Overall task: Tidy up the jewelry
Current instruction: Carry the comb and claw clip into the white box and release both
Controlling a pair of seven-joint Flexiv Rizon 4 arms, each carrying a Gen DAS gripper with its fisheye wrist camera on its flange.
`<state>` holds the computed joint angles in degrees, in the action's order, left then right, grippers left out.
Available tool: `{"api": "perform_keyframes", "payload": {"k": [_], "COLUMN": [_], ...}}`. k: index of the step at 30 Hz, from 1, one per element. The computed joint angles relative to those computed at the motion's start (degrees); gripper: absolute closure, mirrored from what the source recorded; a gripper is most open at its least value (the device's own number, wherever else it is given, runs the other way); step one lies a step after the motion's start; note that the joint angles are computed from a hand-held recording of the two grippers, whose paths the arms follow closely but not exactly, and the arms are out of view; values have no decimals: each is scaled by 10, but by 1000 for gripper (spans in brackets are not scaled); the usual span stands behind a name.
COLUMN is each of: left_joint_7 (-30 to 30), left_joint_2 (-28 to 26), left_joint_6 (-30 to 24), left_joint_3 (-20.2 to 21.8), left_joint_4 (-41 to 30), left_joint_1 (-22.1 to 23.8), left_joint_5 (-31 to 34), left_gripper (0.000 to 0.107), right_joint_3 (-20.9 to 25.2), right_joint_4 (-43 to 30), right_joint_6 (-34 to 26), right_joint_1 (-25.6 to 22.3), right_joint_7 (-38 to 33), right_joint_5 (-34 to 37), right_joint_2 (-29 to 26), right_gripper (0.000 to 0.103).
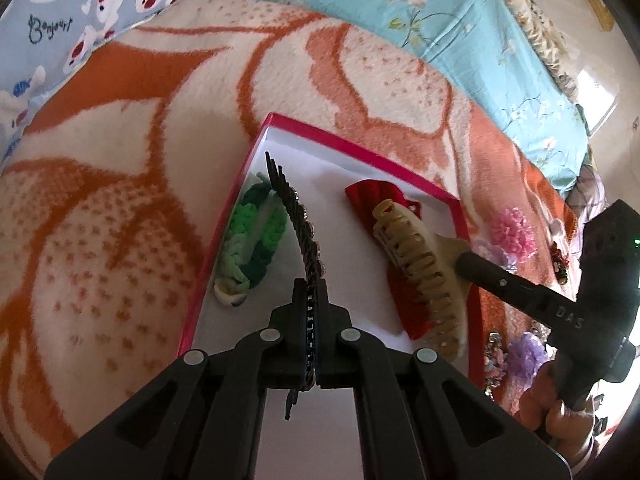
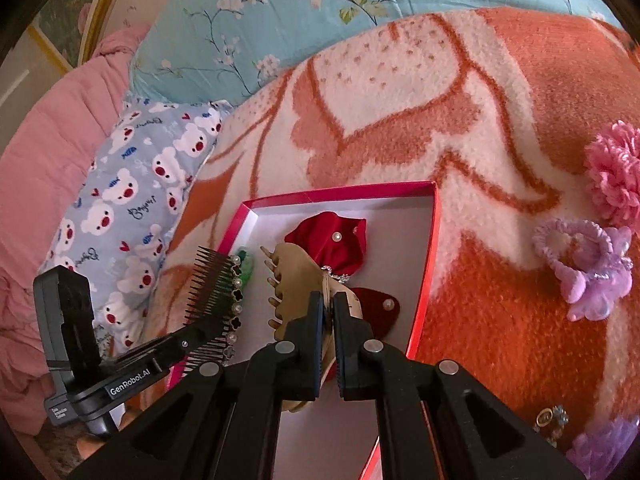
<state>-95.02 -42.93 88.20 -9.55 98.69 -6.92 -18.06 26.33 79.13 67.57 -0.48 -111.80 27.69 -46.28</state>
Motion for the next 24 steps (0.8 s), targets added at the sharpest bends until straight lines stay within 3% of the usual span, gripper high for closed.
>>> {"api": "perform_keyframes", "payload": {"k": [16,22,24], "left_joint_7": [-4,-13,-18], "left_joint_2": [0,9,13], "left_joint_6": [-8,-3,0], "left_joint_3": [7,9,13], "left_joint_4": [-1,12,18], "left_joint_1": [-5,-5,-7], "left_joint_5": [2,-1,0], "left_gripper": [105,78,77], "right_joint_3": [1,-3,-2], "right_joint_4": [-5,2,5], "right_joint_6": [-17,-23,-24], "right_joint_1": [-2,-1,-3], "right_joint_7": [-13,-13,-14], "right_joint_5": [8,13,17], "right_joint_2": [-2,6,9], "right_gripper": [92,84,78]}}
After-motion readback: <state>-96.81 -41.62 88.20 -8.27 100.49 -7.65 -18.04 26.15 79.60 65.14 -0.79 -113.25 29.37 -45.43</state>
